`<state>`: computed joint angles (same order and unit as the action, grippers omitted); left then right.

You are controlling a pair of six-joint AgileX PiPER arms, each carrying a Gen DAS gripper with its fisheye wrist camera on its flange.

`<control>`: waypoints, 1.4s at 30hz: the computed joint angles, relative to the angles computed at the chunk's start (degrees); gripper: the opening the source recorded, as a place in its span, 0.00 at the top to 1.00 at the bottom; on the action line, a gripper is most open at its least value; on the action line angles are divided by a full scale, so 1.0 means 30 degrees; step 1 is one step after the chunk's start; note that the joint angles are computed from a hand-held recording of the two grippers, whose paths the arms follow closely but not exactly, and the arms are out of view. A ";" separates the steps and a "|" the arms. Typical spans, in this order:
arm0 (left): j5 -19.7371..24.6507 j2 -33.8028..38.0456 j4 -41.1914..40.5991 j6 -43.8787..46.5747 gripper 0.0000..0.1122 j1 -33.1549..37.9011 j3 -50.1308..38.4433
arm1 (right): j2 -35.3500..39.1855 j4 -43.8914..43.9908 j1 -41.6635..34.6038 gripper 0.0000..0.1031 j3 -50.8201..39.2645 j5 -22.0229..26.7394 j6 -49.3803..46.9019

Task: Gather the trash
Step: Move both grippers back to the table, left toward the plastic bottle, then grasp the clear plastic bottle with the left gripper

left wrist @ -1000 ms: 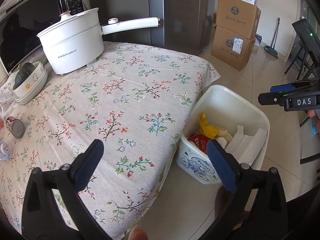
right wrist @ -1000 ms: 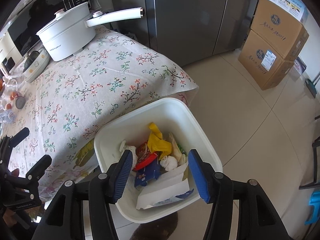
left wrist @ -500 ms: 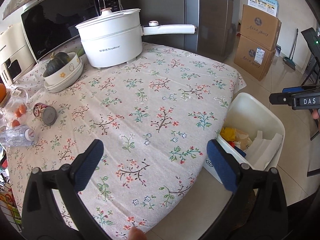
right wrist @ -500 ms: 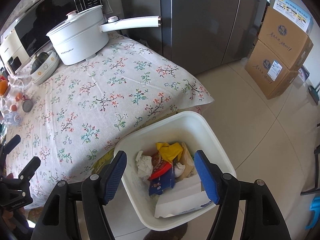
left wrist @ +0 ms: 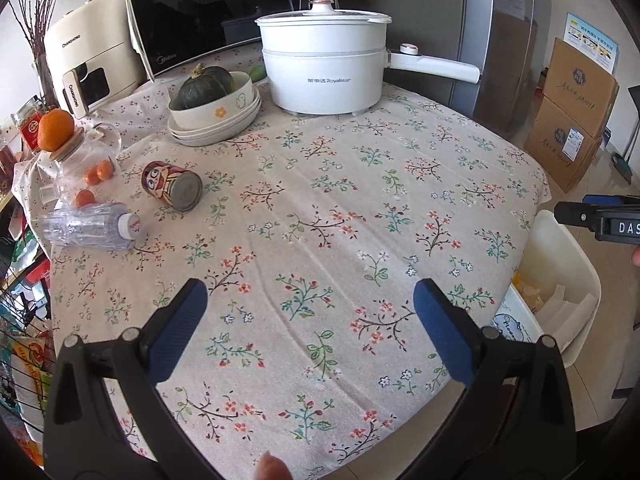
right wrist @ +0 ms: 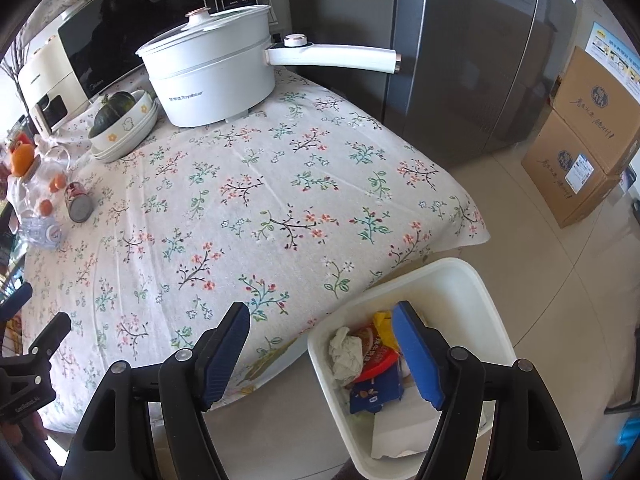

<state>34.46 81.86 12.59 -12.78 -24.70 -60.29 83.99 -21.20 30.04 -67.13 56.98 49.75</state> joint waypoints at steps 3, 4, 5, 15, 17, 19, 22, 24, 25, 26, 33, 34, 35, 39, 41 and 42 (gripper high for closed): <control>0.0152 -0.0076 -0.0061 0.0261 0.09 0.0789 -0.0029 | 0.1091 -0.0102 0.0581 0.25 -0.1030 0.0005 0.0166; 0.0166 -0.0086 -0.0153 0.0389 0.09 0.1092 -0.0046 | 0.1493 -0.0137 0.0773 0.25 -0.1420 0.0041 0.0215; 0.0137 -0.0124 -0.0200 0.0481 0.09 0.1390 -0.0023 | 0.1860 -0.0174 0.0952 0.25 -0.1774 0.0086 0.0262; 0.2284 0.1983 -0.2467 0.2574 0.09 0.6380 -0.3477 | 0.5027 -0.0139 0.2110 0.24 -0.5299 0.0423 0.0013; 0.3278 0.3068 -0.3108 0.2647 0.09 0.7818 -0.5155 | 0.5719 0.0015 0.2190 0.24 -0.6120 0.0477 -0.0163; 0.4060 0.4188 -0.3288 0.2391 0.09 0.8985 -0.6823 | 0.6386 0.0175 0.2239 0.24 -0.6942 0.0557 -0.0370; 0.5037 0.5890 -0.3207 0.1521 0.09 1.0150 -0.9200 | 0.7539 0.0381 0.2424 0.24 -0.8414 0.0822 -0.0674; 0.5539 0.6970 -0.3230 0.1080 0.09 1.0647 -1.0601 | 0.8341 0.0460 0.2570 0.24 -0.9530 0.1096 -0.0971; 0.5714 0.7498 -0.3055 0.0742 0.09 1.0734 -1.1221 | 0.8728 0.0488 0.2635 0.24 -1.0072 0.1221 -0.1103; 0.5859 0.8011 -0.2834 0.0379 0.09 1.0769 -1.1786 | 0.9123 0.0525 0.2672 0.24 -1.0627 0.1322 -0.1224; 0.7938 1.2237 -0.1550 -0.1891 0.09 1.0710 -1.6862 | 1.1882 0.1529 0.2805 0.24 -1.4658 0.1579 -0.2187; 0.8230 1.2854 -0.1251 -0.2273 0.09 1.0660 -1.7562 | 1.2263 0.1640 0.2830 0.24 -1.5238 0.1584 -0.2357; 0.8534 1.3493 -0.0997 -0.2562 0.09 1.0636 -1.8346 | 1.2648 0.1753 0.2854 0.24 -1.5798 0.1602 -0.2566; 0.8915 1.5240 0.0348 -0.3291 0.09 1.0334 -2.0279 | 1.4446 0.2350 0.2878 0.24 -1.8384 0.2127 -0.3593; 0.9265 1.5835 0.0140 -0.3154 0.09 1.0436 -2.0923 | 1.5389 0.2818 0.2782 0.24 -1.9848 0.2422 -0.4118; 0.9134 1.5873 -0.0024 -0.3167 0.09 1.0530 -2.0801 | 1.6024 0.3014 0.2737 0.24 -2.0916 0.2738 -0.4426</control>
<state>61.86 129.48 12.52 -22.29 6.89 -122.70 132.06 -12.16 38.25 -129.88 65.20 36.47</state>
